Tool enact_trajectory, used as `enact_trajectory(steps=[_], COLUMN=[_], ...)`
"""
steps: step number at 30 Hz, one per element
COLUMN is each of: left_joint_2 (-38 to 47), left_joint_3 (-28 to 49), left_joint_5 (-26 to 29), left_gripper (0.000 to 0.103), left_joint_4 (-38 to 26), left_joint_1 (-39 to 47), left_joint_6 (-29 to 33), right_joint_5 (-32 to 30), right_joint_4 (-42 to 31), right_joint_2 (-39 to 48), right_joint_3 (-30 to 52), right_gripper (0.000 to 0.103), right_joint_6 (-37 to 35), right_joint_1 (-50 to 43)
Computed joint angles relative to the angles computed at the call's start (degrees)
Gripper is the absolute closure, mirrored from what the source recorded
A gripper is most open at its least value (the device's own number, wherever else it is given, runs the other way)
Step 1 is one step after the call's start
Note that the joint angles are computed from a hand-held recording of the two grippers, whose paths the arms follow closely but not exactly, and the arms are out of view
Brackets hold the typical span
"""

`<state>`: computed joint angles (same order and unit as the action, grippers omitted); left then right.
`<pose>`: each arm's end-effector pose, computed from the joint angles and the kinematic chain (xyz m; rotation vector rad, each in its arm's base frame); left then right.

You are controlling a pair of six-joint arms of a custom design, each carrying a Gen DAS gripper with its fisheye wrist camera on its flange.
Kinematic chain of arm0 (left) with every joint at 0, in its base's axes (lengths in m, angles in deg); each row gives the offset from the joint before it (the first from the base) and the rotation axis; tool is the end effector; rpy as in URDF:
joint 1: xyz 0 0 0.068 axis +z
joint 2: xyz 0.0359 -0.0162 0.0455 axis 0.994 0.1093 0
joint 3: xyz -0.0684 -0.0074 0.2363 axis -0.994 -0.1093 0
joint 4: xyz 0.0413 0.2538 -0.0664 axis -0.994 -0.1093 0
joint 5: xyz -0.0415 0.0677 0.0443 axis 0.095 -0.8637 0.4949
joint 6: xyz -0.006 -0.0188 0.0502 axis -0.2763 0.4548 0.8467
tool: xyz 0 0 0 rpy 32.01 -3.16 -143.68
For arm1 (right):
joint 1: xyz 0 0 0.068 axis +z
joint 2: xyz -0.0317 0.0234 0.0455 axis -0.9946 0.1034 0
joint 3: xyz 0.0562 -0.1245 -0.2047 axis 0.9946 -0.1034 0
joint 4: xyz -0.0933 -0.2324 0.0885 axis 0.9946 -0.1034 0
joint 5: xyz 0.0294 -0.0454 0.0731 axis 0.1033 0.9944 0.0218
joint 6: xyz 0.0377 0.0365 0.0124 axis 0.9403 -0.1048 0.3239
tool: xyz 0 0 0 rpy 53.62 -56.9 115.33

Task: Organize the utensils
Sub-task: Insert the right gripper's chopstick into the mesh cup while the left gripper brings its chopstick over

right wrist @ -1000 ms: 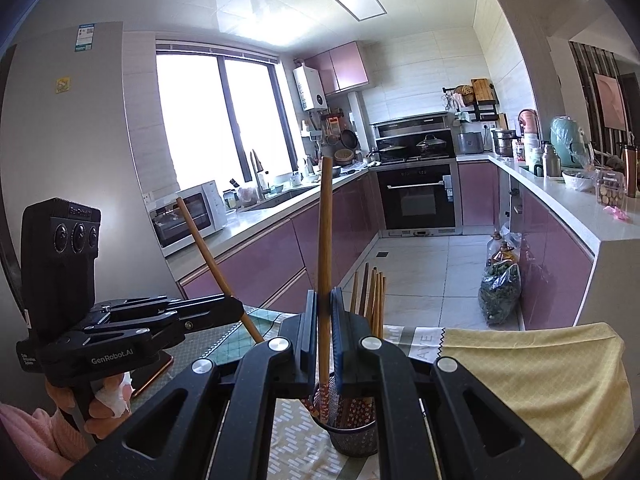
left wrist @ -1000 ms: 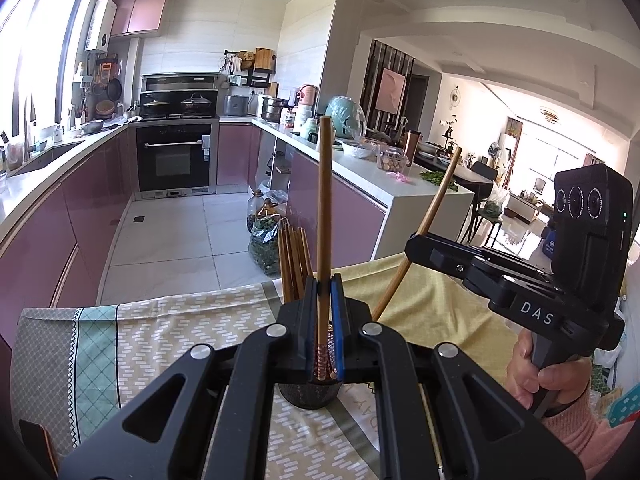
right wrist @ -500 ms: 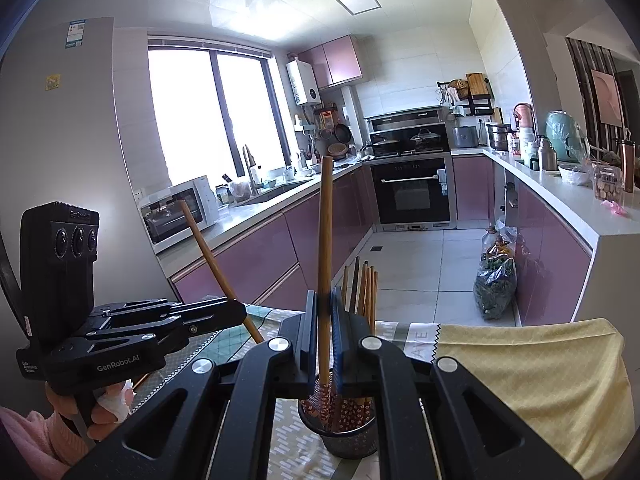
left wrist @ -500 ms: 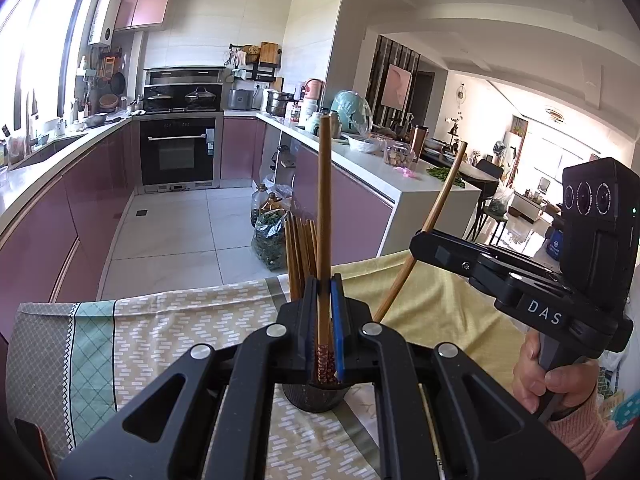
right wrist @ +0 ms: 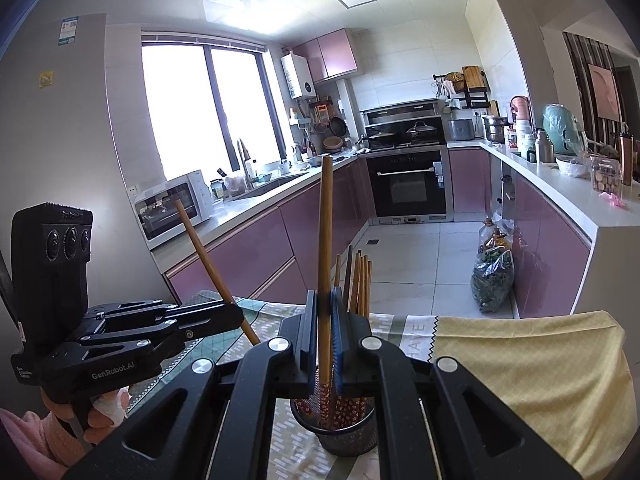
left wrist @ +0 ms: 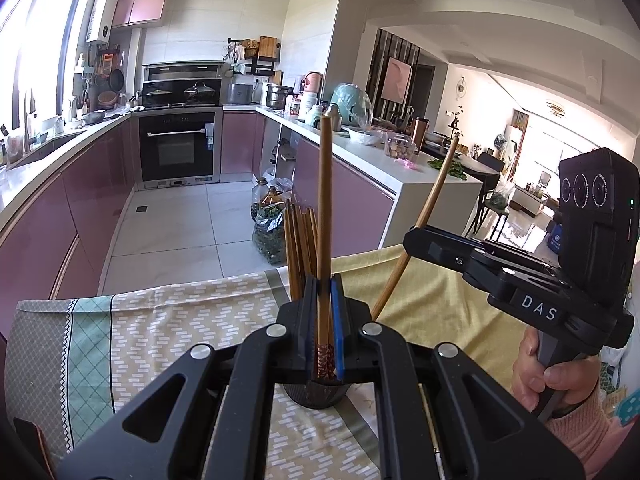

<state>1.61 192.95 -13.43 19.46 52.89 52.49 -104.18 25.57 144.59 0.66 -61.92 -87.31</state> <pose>0.3022 -0.1801 0.4095 0.3775 2.0804 -0.4226 0.3374 0.0003 0.3717 -0.3179 1.9774 0.5409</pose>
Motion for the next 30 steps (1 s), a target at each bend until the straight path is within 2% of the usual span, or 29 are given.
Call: enact_trajectory(steps=[30], left_joint_2=[2.10], left_joint_3=[-0.93], left_joint_5=[2.02], left_gripper=[0.096], left_joint_4=[-0.86], left_joint_1=[1.64], left_joint_6=[1.29], right_joint_5=[0.78], right_joint_4=[-1.11], right_joint_2=[3.52], right_joint_3=[0.23], right_gripper=[0.097], right_joint_6=[-1.09], right_joint_1=[0.32])
